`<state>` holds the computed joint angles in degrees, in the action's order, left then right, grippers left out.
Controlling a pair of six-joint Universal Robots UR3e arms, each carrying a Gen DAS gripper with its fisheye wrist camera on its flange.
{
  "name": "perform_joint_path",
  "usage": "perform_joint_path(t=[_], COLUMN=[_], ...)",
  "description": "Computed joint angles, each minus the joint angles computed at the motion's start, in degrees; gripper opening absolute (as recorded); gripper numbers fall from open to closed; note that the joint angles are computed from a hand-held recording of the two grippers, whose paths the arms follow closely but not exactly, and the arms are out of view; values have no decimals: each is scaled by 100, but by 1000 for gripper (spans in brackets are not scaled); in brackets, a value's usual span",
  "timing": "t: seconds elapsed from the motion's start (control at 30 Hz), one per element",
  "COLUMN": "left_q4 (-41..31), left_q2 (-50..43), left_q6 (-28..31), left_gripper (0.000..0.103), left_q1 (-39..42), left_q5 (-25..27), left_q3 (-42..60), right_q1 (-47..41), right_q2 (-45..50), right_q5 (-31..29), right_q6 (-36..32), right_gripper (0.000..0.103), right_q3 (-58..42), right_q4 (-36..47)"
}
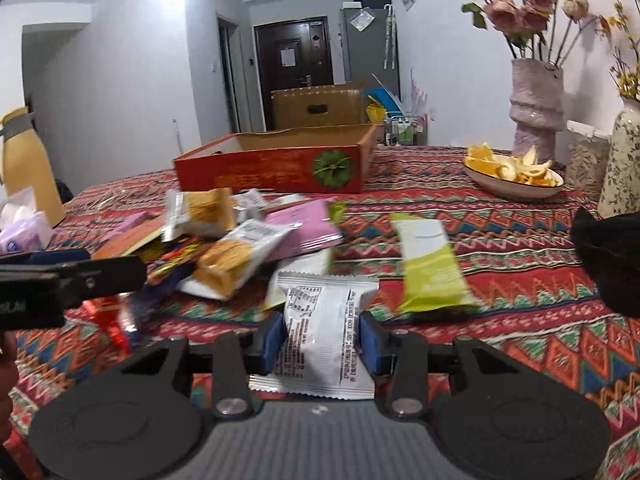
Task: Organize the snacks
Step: 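Grasp the white pumpkin-seed biscuit packet with the left tool, then carry both held packets into the red cardboard box and open both tools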
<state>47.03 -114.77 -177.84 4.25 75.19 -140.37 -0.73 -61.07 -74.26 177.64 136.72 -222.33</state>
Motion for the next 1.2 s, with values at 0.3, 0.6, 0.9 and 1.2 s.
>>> perform_joint_path(t=[0.3,0.6,0.9,1.2], left_q4=[-2249,-2933,-2249,-2158], left_q2=[-854,-1035,-160,1535], left_q6=[-147,-806,-686,132], left_gripper=[68,45,43,43], left_q1=[-964,-713,-582,533], left_q5=[801,491,329,-88], left_q3=[2535,2977,1915,330], right_q1=[-873,-1309,-1263,-1272], right_q2=[185,230,54,-476], right_q5=[929,1371,1291,1305], right_q6=[-365,-525,-422,-499], right_gripper=[40,40,40,40], right_q3=[-288,-365,-38,496], right_q4=[365,588,216,-312])
